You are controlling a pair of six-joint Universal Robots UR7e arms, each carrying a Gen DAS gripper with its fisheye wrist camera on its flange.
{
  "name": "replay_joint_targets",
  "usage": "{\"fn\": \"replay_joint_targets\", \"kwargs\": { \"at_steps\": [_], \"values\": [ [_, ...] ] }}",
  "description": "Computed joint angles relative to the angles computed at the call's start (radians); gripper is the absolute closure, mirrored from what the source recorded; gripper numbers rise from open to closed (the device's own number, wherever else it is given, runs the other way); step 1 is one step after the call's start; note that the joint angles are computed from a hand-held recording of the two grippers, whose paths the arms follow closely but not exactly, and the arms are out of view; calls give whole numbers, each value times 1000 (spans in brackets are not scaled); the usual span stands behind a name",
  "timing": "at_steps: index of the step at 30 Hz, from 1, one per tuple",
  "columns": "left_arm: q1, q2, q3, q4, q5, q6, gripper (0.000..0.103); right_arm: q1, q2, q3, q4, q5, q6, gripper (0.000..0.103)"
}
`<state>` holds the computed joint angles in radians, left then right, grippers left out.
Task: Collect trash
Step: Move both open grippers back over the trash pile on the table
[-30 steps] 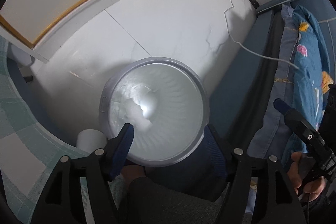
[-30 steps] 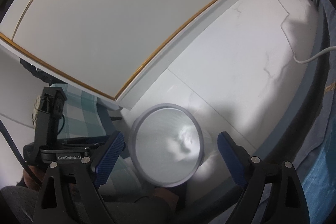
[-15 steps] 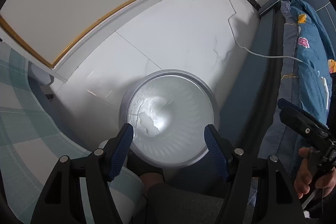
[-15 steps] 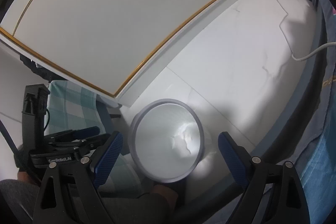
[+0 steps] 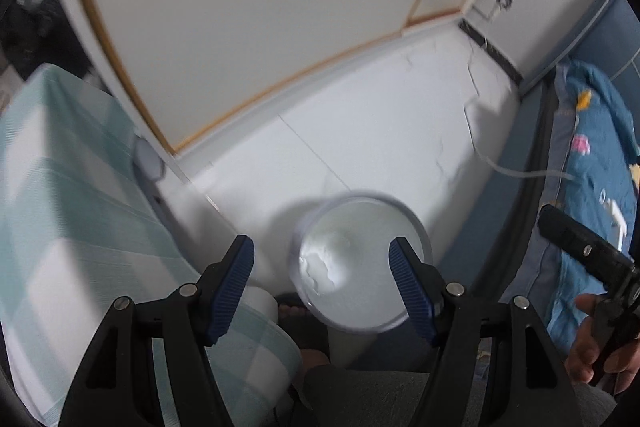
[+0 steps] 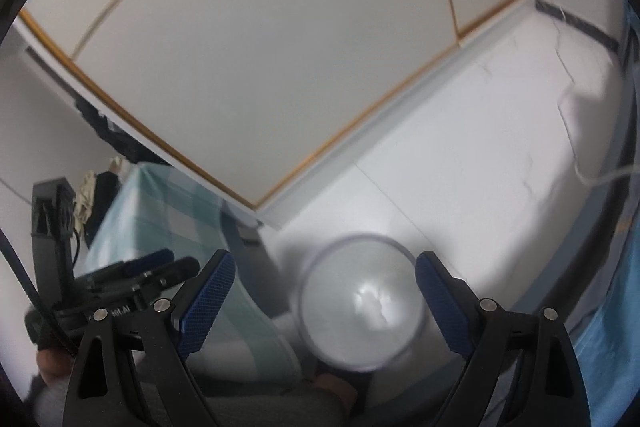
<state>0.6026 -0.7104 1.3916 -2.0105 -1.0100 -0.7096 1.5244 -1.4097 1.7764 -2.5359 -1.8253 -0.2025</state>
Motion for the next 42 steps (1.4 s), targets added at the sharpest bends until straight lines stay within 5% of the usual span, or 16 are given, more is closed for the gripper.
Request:
{"fn": "replay_joint_targets", "kwargs": {
  "at_steps": [18,32,42],
  "values": [
    [-130,-321,257,-96,361,-192,36,316,-6,22,-218,7,-203,8],
    [-214,-575,372,302,598,-578,36,460,105,20,-189,108,-210,8],
    [-211,-728,432,626,601,-897,36,532,212,0,-153,140,-262,8]
  ]
}}
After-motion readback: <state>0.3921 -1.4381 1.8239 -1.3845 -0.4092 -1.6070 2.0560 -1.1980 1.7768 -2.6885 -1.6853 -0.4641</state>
